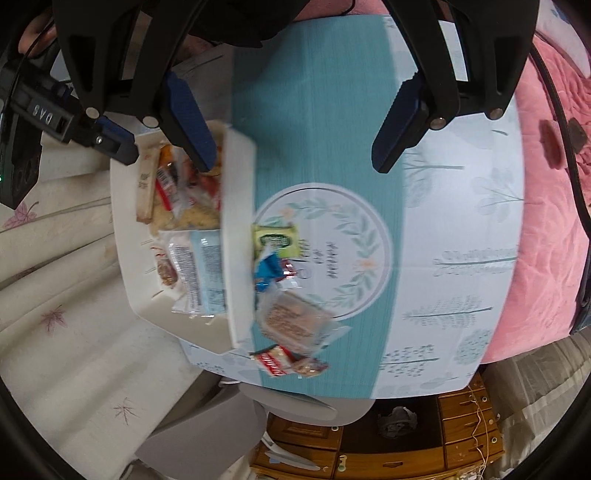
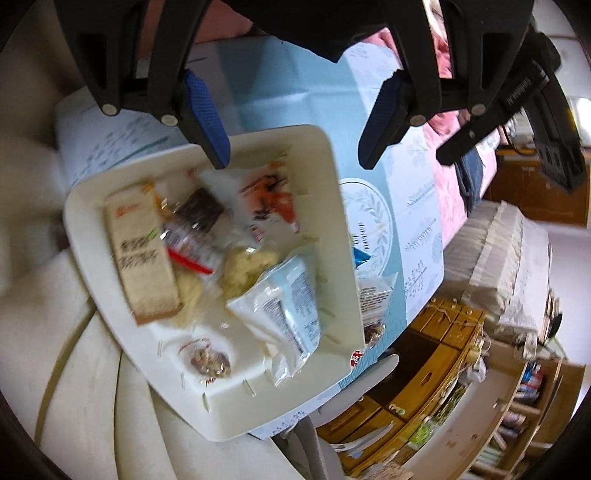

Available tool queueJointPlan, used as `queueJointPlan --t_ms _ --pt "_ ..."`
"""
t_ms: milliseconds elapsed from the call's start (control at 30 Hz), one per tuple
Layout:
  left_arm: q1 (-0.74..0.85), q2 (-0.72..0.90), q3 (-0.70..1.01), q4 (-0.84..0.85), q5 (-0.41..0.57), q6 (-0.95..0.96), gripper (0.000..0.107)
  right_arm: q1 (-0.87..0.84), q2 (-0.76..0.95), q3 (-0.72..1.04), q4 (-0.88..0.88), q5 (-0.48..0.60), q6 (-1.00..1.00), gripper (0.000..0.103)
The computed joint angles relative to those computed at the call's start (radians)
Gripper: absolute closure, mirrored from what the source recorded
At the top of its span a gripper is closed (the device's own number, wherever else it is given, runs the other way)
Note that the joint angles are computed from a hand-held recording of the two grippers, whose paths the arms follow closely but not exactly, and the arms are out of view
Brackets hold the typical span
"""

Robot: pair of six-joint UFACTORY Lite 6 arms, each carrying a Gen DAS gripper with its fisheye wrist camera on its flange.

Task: Organize snacks
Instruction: 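Withdraw both tools from the tray toward the remaining snacks, then grasp the blue wrapped snack with the right tool while the left tool grasps the clear pastry packet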

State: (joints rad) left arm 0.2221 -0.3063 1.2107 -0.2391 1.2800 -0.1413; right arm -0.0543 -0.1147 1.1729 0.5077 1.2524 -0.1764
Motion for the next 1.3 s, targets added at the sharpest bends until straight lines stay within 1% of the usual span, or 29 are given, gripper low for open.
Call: queueJointPlan --t_ms 167,333,433,533,733,800,900,1067,1167,1233,1300 --pt "0.223 -0.004 -0.005 -0.041 0.07 0.248 0.022 0.121 -0.109 -0.099 0.002 -0.08 0.219 0.031" --pt "0.393 0.061 0.037 -0.061 0.114 0.481 0.022 0.261 -0.221 -0.199 -0.016 -0.193 0.474 0.031" --pt "0.463 0.128 0.094 -0.07 0.136 0.592 0.022 0.362 -0.273 -0.248 -0.053 -0.275 0.659 0.031" --pt "0.492 0.206 0.169 -0.07 0.144 0.665 0.02 0.47 -0.309 -0.28 -0.132 -0.356 0.883 0.031" --pt "0.475 0.392 0.368 -0.072 0.151 0.786 0.02 0.691 -0.308 -0.287 -0.379 -0.472 1.377 0.031" --pt "0.456 0.455 0.437 -0.071 0.156 0.817 0.019 0.759 -0.285 -0.272 -0.482 -0.492 1.536 0.031" --pt "0.422 0.551 0.542 -0.08 0.154 0.87 0.019 0.831 -0.229 -0.234 -0.605 -0.511 1.71 0.031" --pt "0.367 0.722 0.704 -0.117 0.174 0.967 0.019 0.917 -0.114 -0.155 -0.776 -0.538 1.901 0.031" --pt "0.319 0.808 0.789 -0.117 0.16 1.041 0.019 0.954 -0.053 -0.117 -0.873 -0.534 2.001 0.031" --pt "0.29 0.889 0.885 -0.125 0.178 1.075 0.019 0.969 -0.002 -0.087 -0.932 -0.533 2.049 0.031" --pt "0.259 0.999 1.024 -0.128 0.213 1.098 0.019 0.986 0.052 -0.051 -1.002 -0.519 2.11 0.031"
